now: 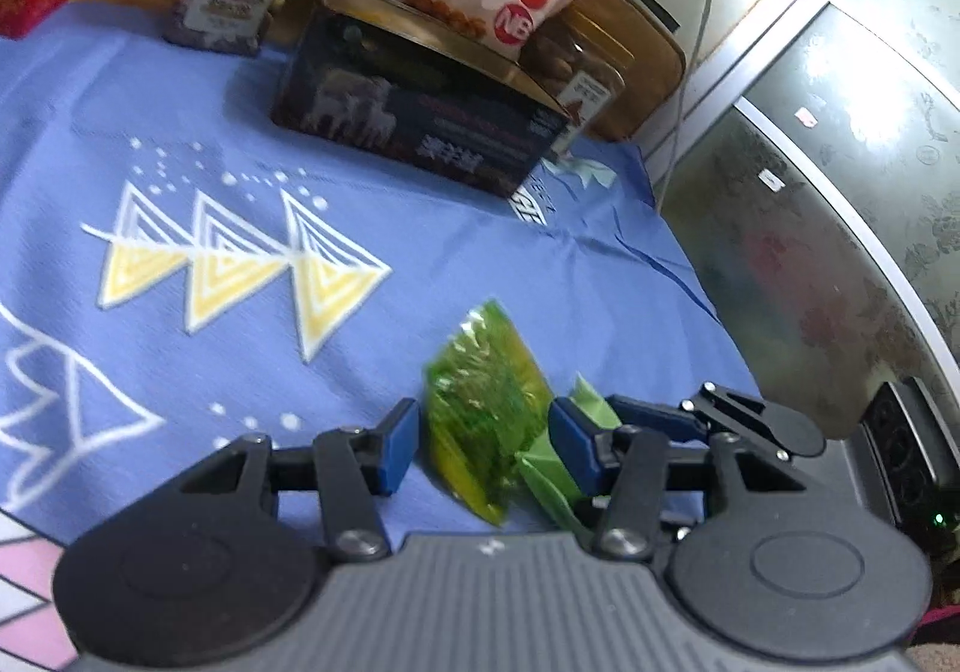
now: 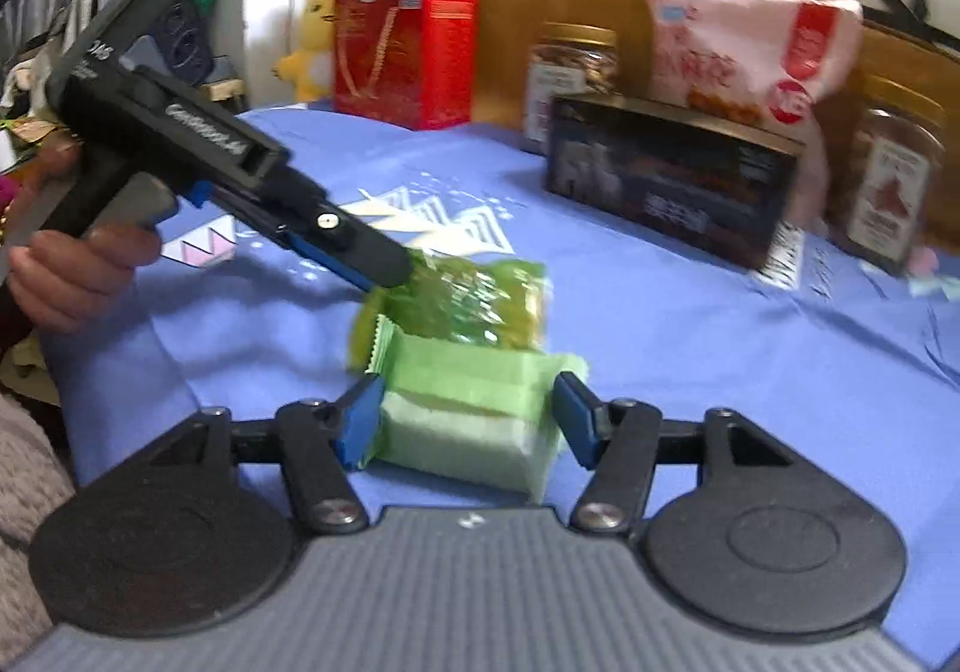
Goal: Organize snacks
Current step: 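Move the left tool to the green jelly packet and close on it, then carry the green jelly packet into the tin and open the left tool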
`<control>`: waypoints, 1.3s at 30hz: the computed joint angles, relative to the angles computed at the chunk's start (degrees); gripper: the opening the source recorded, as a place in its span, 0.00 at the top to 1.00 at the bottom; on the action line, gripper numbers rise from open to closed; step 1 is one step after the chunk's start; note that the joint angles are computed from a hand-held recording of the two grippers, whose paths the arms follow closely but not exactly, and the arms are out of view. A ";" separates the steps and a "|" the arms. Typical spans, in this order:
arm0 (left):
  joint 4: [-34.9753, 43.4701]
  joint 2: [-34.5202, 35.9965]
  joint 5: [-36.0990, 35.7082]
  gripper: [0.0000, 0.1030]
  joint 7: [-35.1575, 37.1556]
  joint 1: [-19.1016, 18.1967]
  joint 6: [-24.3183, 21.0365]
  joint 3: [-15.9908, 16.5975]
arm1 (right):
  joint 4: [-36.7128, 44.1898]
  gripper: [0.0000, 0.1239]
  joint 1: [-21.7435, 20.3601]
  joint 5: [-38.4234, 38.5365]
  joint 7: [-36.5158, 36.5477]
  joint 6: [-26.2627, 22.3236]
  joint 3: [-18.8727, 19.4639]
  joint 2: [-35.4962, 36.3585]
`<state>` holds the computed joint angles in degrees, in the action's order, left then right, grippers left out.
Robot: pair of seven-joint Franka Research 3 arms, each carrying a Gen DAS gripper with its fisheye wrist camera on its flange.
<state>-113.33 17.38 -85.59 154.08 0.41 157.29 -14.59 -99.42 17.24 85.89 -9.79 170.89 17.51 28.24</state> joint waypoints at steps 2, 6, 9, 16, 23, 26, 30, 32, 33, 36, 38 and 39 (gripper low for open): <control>0.46 0.63 0.62 0.54 -0.60 -0.30 0.08 -0.17 | -0.17 0.48 -0.52 -0.14 1.28 -0.82 -0.26 -0.21; 1.97 2.02 1.46 0.64 -1.10 -0.76 1.29 -0.77 | -0.86 0.47 -2.47 3.52 1.15 -5.53 -0.26 -1.07; 3.59 3.60 3.22 0.75 -3.47 -0.77 3.06 -1.24 | -0.98 0.47 -3.01 8.22 -0.52 -8.95 -0.96 -1.83; 7.47 6.95 9.17 0.86 -8.80 -0.04 7.96 -3.20 | 2.02 0.46 -0.50 1.37 9.03 -8.49 -4.04 0.64; 6.70 6.49 9.29 0.74 -6.08 4.64 6.11 -7.76 | 5.96 0.49 -4.76 -9.65 32.34 -15.60 -3.33 3.71; 5.45 5.39 7.72 0.70 -3.48 4.84 3.82 -7.32 | 6.46 0.59 -7.11 -10.12 36.72 -18.82 -2.42 4.26; 4.31 4.81 4.36 0.70 -0.07 3.88 2.49 -6.47 | 6.72 0.64 -7.67 -11.25 38.66 -19.45 -1.64 4.62; 4.01 4.55 2.78 0.70 1.83 3.10 1.74 -5.90 | 7.27 0.64 -7.83 -11.05 38.06 -19.98 -0.98 5.17; 4.01 4.56 2.09 0.71 2.66 2.61 1.65 -5.58 | 7.53 0.64 -7.79 -10.98 37.41 -19.89 -0.77 5.39; 4.23 4.50 0.26 0.76 5.45 1.33 1.74 -4.85 | 8.76 0.64 -8.14 -10.11 35.98 -20.18 -0.06 6.54; 4.54 4.30 -1.57 0.76 8.32 0.16 3.48 -4.40 | 8.40 0.64 -8.88 -7.53 33.44 -19.83 0.81 6.59; 4.74 4.23 -2.26 0.77 9.72 -0.37 4.19 -4.16 | 8.33 0.64 -9.51 -5.82 32.89 -20.37 1.13 6.77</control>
<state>-108.59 21.61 -87.85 163.81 0.04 161.48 -18.76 -91.09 7.73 80.08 23.10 150.52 18.65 35.00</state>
